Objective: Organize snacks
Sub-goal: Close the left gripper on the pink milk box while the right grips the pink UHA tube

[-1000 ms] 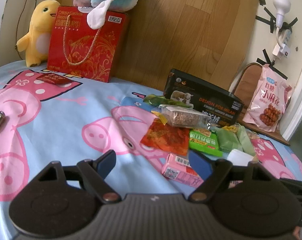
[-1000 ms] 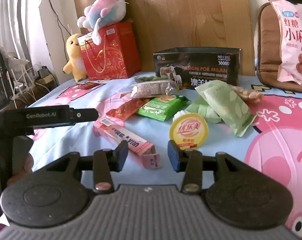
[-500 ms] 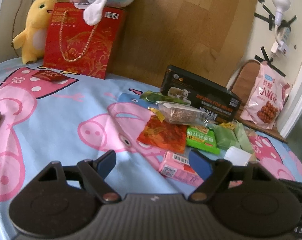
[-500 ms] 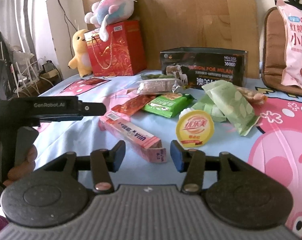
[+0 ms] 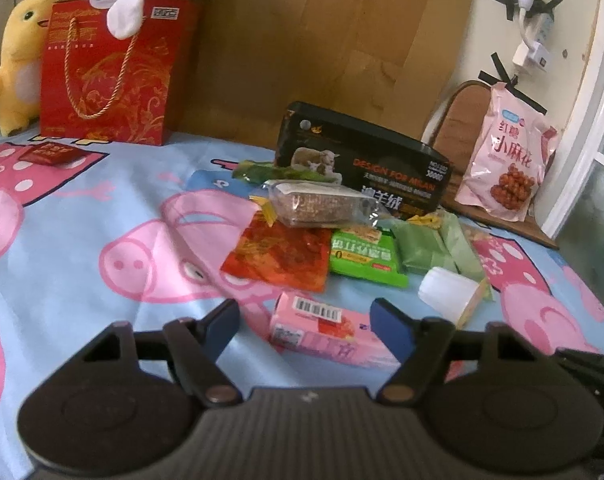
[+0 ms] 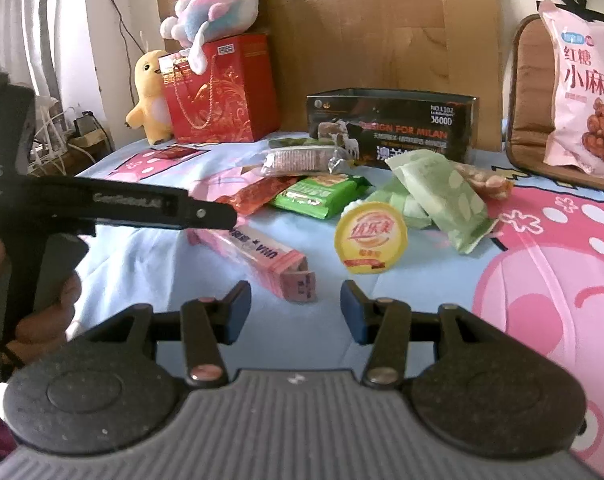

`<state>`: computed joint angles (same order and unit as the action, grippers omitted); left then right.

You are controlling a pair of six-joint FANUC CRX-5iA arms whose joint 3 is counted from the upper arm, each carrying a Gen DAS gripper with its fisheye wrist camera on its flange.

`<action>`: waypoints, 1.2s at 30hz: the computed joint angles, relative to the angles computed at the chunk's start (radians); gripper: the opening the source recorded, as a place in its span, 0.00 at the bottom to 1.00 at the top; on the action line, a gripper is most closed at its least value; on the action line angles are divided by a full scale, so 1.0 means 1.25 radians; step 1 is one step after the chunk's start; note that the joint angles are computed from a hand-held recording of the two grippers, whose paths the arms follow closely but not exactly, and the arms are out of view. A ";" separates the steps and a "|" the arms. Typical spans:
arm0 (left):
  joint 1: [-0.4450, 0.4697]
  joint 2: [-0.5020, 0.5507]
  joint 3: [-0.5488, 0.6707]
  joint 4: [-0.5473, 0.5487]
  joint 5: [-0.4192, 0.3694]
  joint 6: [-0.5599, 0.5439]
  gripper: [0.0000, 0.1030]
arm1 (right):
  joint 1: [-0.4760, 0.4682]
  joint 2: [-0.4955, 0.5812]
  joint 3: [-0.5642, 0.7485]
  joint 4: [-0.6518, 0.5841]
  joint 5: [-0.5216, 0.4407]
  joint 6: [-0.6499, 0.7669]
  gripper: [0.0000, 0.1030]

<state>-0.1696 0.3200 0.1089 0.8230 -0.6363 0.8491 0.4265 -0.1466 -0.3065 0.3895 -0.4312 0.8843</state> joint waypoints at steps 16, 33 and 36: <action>0.003 0.002 -0.031 0.109 -0.040 -0.085 0.56 | 0.006 0.050 0.017 0.087 0.000 -0.012 0.49; 0.002 0.001 -0.043 0.148 -0.040 -0.113 0.52 | 0.010 0.049 -0.007 0.177 0.004 -0.091 0.48; 0.003 -0.001 -0.052 0.170 -0.037 -0.125 0.49 | 0.006 0.047 -0.013 0.194 0.007 -0.121 0.42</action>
<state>-0.1658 0.3188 0.0434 1.0359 -0.6828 0.6930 0.4340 -0.0876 -0.3231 0.6320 -0.4226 0.7324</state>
